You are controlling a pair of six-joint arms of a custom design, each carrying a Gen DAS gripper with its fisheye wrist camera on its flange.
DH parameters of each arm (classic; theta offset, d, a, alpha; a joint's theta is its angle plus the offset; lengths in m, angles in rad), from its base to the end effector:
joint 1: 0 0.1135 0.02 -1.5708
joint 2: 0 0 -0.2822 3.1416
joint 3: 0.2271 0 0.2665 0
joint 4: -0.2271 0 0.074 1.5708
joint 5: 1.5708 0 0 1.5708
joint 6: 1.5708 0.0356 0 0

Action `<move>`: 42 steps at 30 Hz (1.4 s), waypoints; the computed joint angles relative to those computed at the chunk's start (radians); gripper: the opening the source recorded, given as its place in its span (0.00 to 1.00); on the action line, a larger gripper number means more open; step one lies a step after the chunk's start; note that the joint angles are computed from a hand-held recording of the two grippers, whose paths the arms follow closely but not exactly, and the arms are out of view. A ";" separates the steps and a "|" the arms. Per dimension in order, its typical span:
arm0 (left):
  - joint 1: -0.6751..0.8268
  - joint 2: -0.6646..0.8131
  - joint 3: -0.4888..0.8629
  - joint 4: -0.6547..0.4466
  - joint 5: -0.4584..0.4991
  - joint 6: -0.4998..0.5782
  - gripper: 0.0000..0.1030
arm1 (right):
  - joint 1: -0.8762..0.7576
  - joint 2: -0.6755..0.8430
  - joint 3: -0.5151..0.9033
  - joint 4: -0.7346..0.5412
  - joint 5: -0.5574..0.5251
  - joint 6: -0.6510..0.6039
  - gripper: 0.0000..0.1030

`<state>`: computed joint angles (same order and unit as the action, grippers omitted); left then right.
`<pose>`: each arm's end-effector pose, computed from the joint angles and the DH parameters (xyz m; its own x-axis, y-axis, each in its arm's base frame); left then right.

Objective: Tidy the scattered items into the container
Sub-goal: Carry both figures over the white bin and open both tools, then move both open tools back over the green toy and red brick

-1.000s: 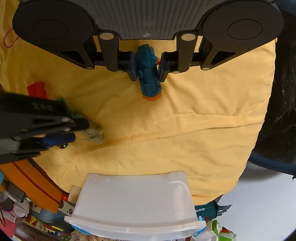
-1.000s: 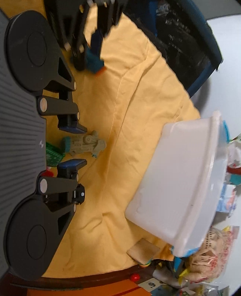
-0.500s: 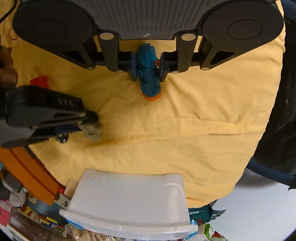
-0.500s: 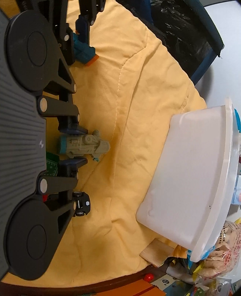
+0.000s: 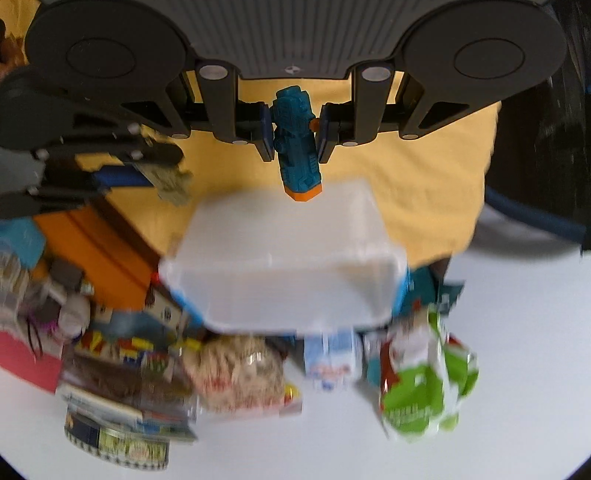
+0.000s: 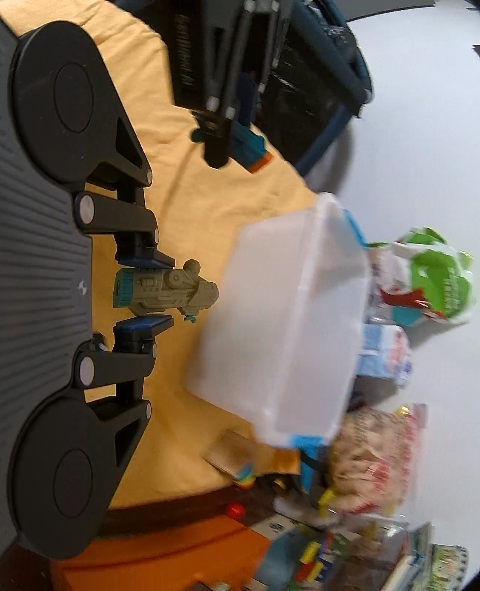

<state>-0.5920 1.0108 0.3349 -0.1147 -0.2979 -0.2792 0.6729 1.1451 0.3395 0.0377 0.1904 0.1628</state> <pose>0.1603 -0.0952 0.1602 -0.6668 0.1309 -0.7337 0.1856 0.9826 0.0067 0.1645 0.1225 0.1491 -0.6180 -0.2890 -0.7312 -0.4108 0.9116 -0.0131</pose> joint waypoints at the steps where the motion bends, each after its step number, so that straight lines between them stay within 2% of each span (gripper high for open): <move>1: 0.014 0.008 0.023 0.003 0.002 0.023 0.26 | -0.006 -0.017 0.015 -0.020 0.005 -0.013 0.29; 6: 0.094 0.085 0.126 0.047 0.036 0.125 0.26 | -0.039 -0.028 0.084 -0.049 0.009 -0.069 0.29; 13: 0.193 0.244 0.257 0.132 0.091 0.202 0.26 | -0.114 0.083 0.198 0.007 -0.019 -0.139 0.29; 19: 0.250 0.490 0.406 0.213 0.110 0.223 0.26 | -0.186 0.281 0.352 0.072 -0.053 -0.180 0.29; 24: 0.282 0.667 0.512 0.230 0.113 0.240 0.27 | -0.188 0.467 0.450 0.141 0.033 -0.237 0.29; 26: 0.296 0.710 0.532 0.224 0.130 0.240 0.32 | -0.207 0.523 0.485 0.135 0.004 -0.213 0.32; 27: 0.305 0.721 0.536 0.222 0.149 0.235 0.36 | -0.213 0.540 0.495 0.133 -0.007 -0.204 0.43; 28: 0.315 0.726 0.534 0.226 0.168 0.226 0.37 | -0.213 0.551 0.498 0.135 -0.006 -0.204 0.45; 34: 0.325 0.680 0.465 0.271 0.159 0.240 0.38 | -0.204 0.535 0.476 0.165 0.000 -0.205 0.46; 42: 0.275 0.504 0.354 0.278 0.067 0.267 0.39 | -0.182 0.401 0.404 0.158 -0.020 -0.181 0.46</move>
<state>-0.3170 1.5147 0.6885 0.1630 -0.2305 -0.0120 0.4905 1.5460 0.7438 0.1953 0.1700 -0.0177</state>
